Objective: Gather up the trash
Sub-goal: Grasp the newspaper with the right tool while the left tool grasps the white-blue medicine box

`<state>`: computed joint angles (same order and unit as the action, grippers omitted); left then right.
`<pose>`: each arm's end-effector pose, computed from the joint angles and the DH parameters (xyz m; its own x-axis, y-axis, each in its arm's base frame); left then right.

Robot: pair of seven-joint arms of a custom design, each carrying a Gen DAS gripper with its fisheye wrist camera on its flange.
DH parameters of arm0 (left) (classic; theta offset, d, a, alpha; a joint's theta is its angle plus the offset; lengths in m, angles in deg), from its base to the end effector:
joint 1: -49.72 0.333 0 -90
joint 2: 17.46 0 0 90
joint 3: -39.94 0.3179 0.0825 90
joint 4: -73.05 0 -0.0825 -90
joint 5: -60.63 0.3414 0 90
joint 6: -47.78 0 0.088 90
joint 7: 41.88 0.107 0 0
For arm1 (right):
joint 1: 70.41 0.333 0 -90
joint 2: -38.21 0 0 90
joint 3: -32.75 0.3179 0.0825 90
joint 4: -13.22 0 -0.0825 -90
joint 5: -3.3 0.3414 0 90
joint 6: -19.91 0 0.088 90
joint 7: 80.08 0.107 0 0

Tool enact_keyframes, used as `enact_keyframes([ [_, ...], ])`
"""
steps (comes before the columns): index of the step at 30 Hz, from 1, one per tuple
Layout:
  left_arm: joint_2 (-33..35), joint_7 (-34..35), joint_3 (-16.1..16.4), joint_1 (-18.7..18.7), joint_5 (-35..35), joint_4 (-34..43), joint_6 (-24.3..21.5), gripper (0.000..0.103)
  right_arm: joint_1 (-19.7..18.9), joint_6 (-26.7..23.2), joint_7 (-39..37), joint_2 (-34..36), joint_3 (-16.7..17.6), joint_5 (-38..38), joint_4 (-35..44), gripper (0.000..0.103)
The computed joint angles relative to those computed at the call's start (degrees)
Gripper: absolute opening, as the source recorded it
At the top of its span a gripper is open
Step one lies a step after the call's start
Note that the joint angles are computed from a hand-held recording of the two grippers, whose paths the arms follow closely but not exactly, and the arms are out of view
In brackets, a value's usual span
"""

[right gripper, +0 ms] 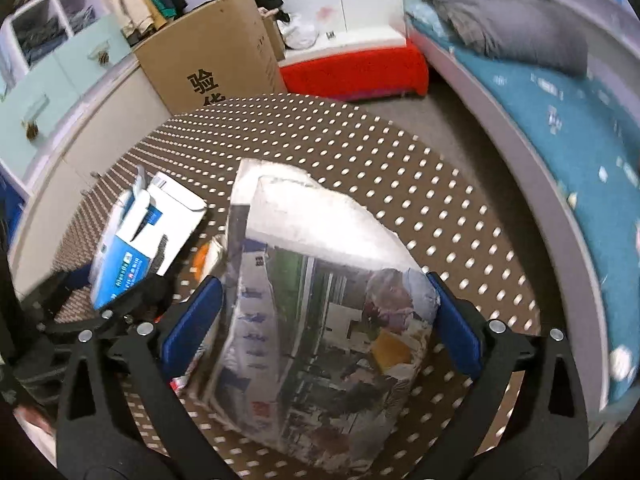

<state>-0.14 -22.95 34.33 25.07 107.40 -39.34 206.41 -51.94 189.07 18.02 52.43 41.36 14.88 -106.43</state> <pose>0.5125 -0.3299 0.3975 0.0016 -0.9961 0.0879 -0.7966 -0.0544 -0.6020 0.5372 0.2536 0.4074 0.1978 -0.9457 -0.2578 -0.8493 -0.0340 -0.5268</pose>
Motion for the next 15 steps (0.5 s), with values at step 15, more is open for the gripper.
enact_keyframes([
  [15,-5.76,-9.28,-0.66,3.0,7.2,-6.09,2.54,0.084,9.49,0.4,16.64,3.17,-9.15,-23.63,3.43,0.091],
])
